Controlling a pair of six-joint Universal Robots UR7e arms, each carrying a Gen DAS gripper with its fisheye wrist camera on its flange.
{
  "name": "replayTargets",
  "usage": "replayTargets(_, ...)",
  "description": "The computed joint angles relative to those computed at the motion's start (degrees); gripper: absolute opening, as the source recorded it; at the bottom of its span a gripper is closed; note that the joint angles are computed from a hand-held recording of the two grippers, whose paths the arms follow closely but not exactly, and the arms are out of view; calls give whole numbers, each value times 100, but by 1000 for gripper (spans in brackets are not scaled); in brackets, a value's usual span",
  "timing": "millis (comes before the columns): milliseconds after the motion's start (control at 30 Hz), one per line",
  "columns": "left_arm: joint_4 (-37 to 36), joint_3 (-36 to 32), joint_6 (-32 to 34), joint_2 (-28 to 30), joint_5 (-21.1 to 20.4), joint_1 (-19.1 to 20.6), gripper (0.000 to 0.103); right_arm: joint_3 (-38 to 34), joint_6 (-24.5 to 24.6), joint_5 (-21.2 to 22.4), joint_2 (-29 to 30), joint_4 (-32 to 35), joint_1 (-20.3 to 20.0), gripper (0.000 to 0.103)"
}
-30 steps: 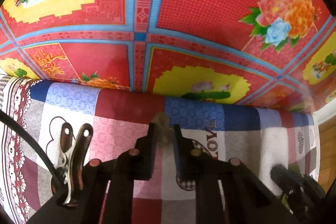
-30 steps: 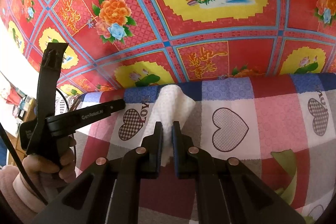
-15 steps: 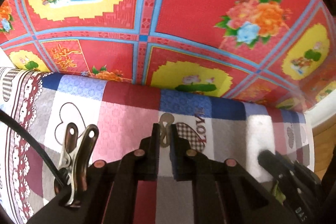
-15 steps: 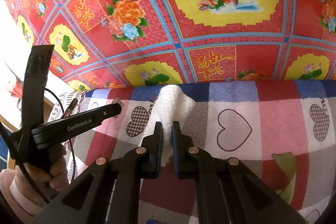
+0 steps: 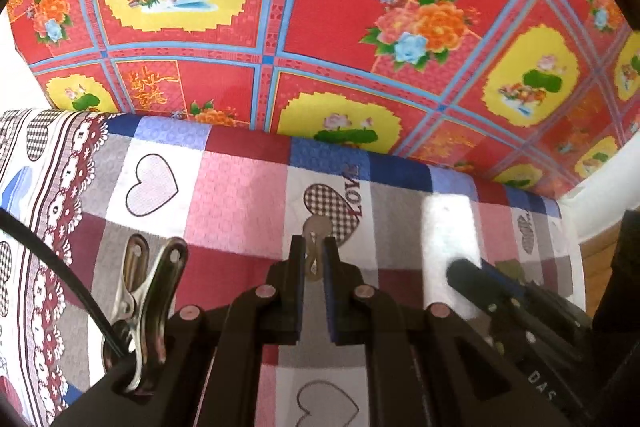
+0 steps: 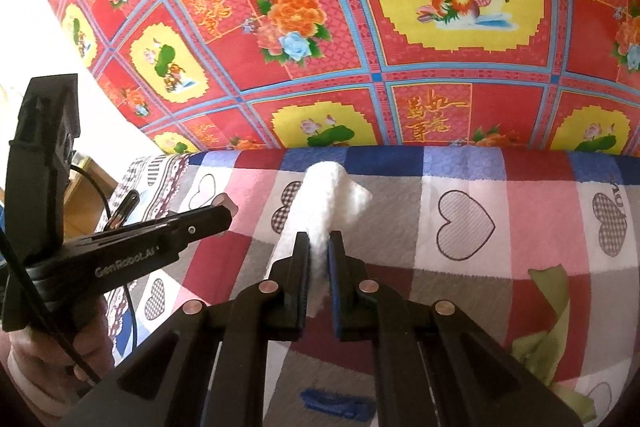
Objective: Collect trash
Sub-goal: 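Lift the white tissue with the right tool while the left tool approaches the blue marker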
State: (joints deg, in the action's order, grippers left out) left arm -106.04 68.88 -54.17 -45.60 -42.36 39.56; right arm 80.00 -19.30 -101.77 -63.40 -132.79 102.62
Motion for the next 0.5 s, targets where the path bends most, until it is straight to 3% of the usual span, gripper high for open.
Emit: replayTargets(500, -251, 843, 90, -502, -367, -416, 9, 829, 409, -452, -589, -426, 276, 10)
